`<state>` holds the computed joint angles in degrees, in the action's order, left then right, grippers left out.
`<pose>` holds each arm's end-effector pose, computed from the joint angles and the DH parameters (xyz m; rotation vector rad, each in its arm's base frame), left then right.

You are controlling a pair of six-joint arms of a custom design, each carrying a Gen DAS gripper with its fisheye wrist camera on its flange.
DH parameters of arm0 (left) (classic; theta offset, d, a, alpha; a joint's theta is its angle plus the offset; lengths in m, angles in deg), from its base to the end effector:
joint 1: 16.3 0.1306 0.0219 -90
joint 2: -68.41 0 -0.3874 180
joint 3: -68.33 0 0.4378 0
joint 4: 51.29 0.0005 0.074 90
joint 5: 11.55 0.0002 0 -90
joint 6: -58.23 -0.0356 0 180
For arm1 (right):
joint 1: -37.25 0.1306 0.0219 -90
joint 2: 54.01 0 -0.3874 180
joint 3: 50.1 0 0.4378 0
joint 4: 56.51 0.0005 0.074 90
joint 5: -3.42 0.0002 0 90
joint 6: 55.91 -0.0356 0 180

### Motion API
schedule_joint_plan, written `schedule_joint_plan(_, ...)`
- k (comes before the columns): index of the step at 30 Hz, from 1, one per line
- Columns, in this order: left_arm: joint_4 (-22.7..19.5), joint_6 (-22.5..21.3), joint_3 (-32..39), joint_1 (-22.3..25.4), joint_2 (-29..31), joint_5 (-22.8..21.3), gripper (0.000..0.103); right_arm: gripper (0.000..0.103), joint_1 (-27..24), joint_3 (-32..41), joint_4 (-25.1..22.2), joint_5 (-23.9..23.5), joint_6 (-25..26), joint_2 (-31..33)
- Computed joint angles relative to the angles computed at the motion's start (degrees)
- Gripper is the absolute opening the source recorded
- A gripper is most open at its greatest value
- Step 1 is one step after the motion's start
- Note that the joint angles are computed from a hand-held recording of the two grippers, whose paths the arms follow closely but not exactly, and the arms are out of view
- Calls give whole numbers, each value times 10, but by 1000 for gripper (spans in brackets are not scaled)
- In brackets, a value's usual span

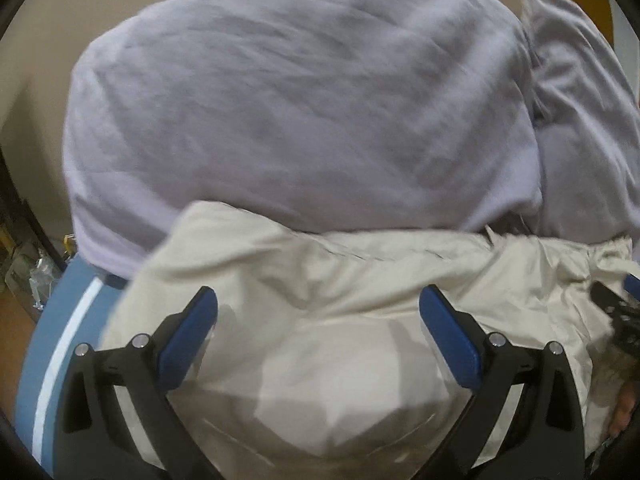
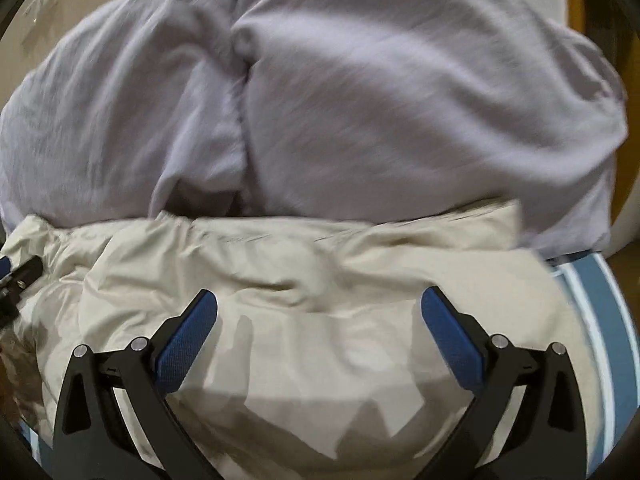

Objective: Fold large clothes

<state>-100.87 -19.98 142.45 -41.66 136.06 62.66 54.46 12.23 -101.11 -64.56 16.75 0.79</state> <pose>0.3550 -0.1581 0.4641 0.1335 2.2846 -0.0153 0.3077 0.0808 0.4399 0.2112 2.1546 -0.0818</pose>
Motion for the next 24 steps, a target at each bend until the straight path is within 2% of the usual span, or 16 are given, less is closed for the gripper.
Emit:
schedule_joint_plan(3, -2, -6, 3, 24, 5, -4, 100, 102, -23, -8, -7, 5, 12, -20)
schedule_joint_plan(7, -7, -7, -1, 44, 17, -18, 100, 102, -56, -14, -10, 4, 26, -9)
schedule_joint_plan(8, -8, -9, -1, 46, 22, -20, 100, 102, -40, -22, -14, 17, 12, -11)
schedule_joint_plan(13, -6, -19, -3, 50, 47, -35, 101, 102, -49, -28, 3, 19, 19, 14)
schedule_joint_plan(18, 7, -19, -1, 68, 62, -13, 101, 102, -62, -33, 40, 9, 27, 42)
schedule_joint_plan(24, 7, -19, -1, 75, 71, -5, 101, 102, -78, -26, 50, -6, 34, 67)
